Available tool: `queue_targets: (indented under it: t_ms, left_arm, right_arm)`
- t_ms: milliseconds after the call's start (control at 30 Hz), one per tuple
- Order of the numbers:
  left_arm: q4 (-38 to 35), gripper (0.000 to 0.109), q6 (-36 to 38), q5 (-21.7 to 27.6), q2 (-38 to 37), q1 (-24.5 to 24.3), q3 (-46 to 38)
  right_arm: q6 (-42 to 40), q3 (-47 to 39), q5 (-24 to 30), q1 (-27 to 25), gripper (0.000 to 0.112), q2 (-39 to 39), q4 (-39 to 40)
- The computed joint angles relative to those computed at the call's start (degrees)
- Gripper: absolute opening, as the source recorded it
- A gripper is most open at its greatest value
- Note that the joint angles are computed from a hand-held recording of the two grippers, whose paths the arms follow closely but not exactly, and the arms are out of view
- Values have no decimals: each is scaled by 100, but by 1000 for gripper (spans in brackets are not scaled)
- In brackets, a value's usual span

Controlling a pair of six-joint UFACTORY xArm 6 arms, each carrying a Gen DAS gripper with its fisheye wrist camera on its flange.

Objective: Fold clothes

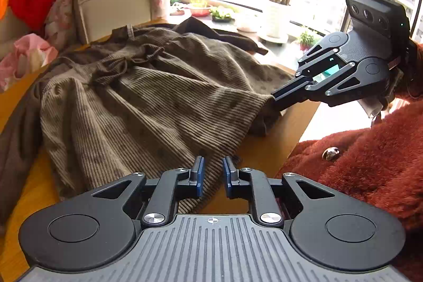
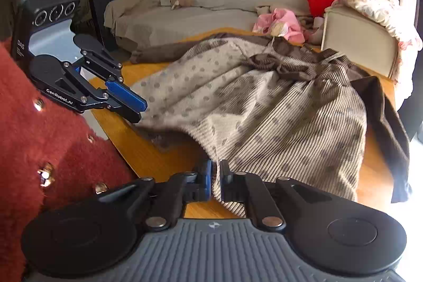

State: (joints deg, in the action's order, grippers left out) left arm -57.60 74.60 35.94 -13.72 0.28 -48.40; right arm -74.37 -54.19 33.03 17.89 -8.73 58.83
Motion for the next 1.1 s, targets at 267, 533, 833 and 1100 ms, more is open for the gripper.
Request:
queue_targets:
  t_ms: [267, 533, 833, 1100]
  left_arm:
    - [-2616, 80, -1342, -499, 527, 931, -657]
    - [-2614, 81, -4390, -903, 955, 1727, -645]
    - [-2060, 57, -5672, -1848, 2189, 1236, -1646]
    - [2692, 8, -8564, -3260, 3355, 1377, -2709]
  right_arm:
    - [-820, -1277, -190, -281, 61, 689, 2448]
    - [329, -3200, -786, 71, 63, 2705, 1924]
    - [479, -3414, -1035, 190, 65, 3289, 2321]
    - [262, -3362, -1111, 44, 76, 3343, 2651]
